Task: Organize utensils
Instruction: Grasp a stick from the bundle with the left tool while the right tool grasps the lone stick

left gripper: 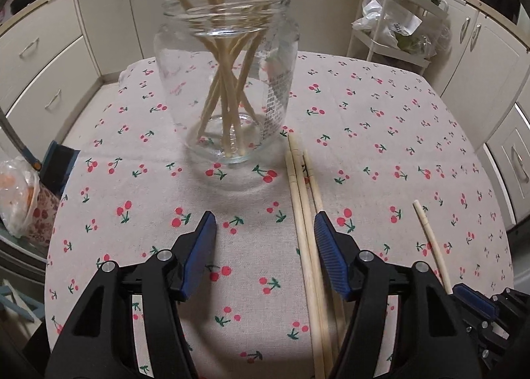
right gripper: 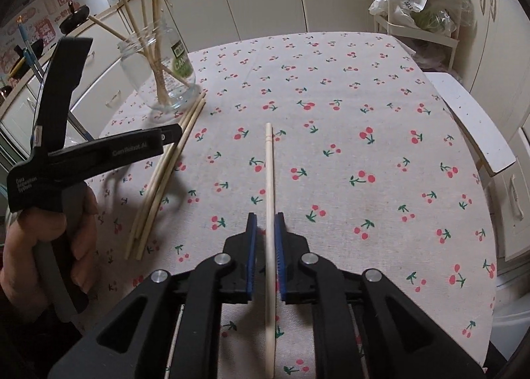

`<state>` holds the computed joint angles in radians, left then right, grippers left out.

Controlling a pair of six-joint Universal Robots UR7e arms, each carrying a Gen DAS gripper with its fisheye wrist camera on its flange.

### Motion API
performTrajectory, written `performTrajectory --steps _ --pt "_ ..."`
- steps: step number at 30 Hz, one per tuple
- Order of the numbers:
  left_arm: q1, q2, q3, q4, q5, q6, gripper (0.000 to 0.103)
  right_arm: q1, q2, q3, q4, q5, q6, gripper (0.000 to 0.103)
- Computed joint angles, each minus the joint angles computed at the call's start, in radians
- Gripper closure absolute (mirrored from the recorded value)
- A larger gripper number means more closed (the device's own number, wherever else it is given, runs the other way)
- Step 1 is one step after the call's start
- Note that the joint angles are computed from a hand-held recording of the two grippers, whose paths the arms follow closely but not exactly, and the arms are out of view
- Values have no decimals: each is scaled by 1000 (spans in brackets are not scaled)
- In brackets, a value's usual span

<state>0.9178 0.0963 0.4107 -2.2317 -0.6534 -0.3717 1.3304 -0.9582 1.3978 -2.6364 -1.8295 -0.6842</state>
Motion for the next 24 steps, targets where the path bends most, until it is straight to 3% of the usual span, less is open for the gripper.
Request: performTrajectory --steps 4,6,8,10,16,24 --pt "-5 -57 119 -57 1 11 51 -5 -4 -1 13 21 14 87" --pt "-9 -80 165 -69 14 17 62 -5 -5 2 11 26 13 85" --pt "-8 -105 206 -73 12 24 80 -6 -7 6 11 33 17 84" --pt "-4 -148 265 -76 -32 33 90 -8 -9 6 15 37 20 84" --pt "5 -251 406 -82 -182 70 92 -6 -6 3 8 34 24 79" --pt "15 -233 354 -100 -177 16 92 6 23 -26 -3 6 21 78"
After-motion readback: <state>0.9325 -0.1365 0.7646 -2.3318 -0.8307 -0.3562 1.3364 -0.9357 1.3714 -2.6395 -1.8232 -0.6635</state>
